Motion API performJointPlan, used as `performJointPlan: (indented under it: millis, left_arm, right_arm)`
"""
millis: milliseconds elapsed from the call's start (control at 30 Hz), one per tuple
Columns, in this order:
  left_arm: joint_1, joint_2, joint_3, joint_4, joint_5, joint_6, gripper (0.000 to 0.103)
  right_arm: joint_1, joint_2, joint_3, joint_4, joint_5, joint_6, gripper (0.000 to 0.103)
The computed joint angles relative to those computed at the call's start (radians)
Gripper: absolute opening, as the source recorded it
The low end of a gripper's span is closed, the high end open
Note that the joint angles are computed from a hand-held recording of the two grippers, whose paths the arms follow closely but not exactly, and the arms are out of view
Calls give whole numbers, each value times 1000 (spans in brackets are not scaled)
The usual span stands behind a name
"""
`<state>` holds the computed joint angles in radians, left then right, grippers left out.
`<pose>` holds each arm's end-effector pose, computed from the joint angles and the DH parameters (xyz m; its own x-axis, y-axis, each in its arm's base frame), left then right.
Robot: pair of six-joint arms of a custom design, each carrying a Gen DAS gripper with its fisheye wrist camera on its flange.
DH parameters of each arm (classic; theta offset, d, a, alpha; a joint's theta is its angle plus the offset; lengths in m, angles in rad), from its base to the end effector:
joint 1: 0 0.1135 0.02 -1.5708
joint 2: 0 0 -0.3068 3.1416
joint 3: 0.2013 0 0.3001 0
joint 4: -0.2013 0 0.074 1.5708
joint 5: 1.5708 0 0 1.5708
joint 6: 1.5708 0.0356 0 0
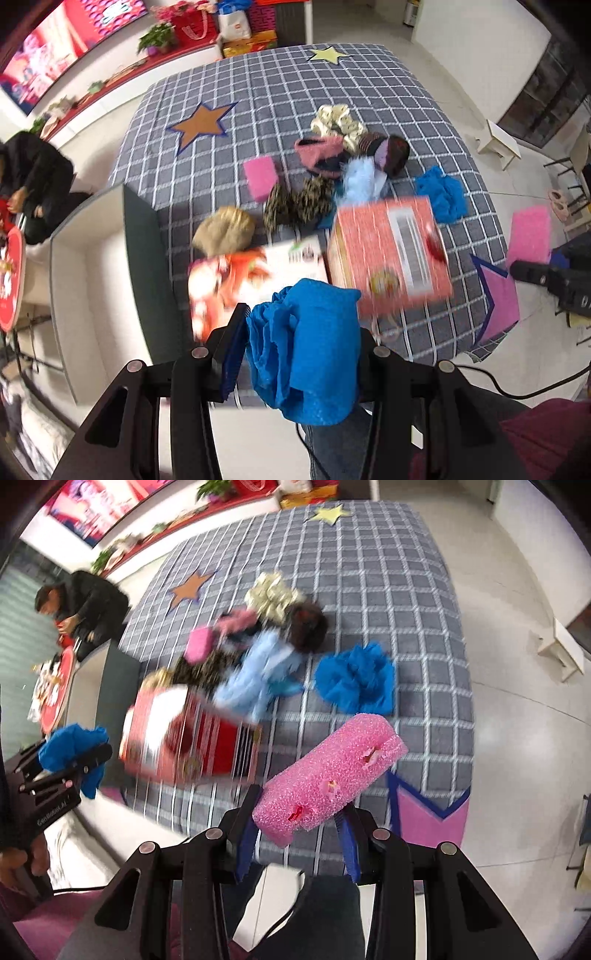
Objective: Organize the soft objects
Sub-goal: 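Carry the blue cloth and pink foam block toward the white box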
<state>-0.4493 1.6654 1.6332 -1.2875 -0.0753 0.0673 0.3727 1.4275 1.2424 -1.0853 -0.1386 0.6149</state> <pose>0.3362 -0.1592 0.3634 -0.8425 0.4807 -0.2430 0.4740 0.8760 0.0894 0.2856 0.1169 0.3177 -0.9567 0.2394 -0.1656 0.1875 0.9419 0.2785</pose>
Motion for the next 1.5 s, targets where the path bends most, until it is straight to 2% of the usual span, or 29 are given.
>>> performJointPlan:
  millis: [200,467,667,933,1167,1500]
  left_arm:
    - [5,-100,-88,-10,-18,-44,49]
    - [137,-165,-106,4,37,35,49]
    - [322,-194,-114,-3,93,184,49]
    - [538,-154,-82,7,153,358,49]
    - [656,-119,-50,15,199,407,49]
    - [739,-71,-10,10,234,416,49]
  right_arm:
    - [116,-33,-29,-17,16,3,41]
    - [253,34,77,19,67,45,41]
    - [373,214,276,10,104,80,41]
    - [468,459,579,-48,146,97,41]
    - [485,619,820,-143,154,82,41]
    - [504,822,1157,-300,160,16,41]
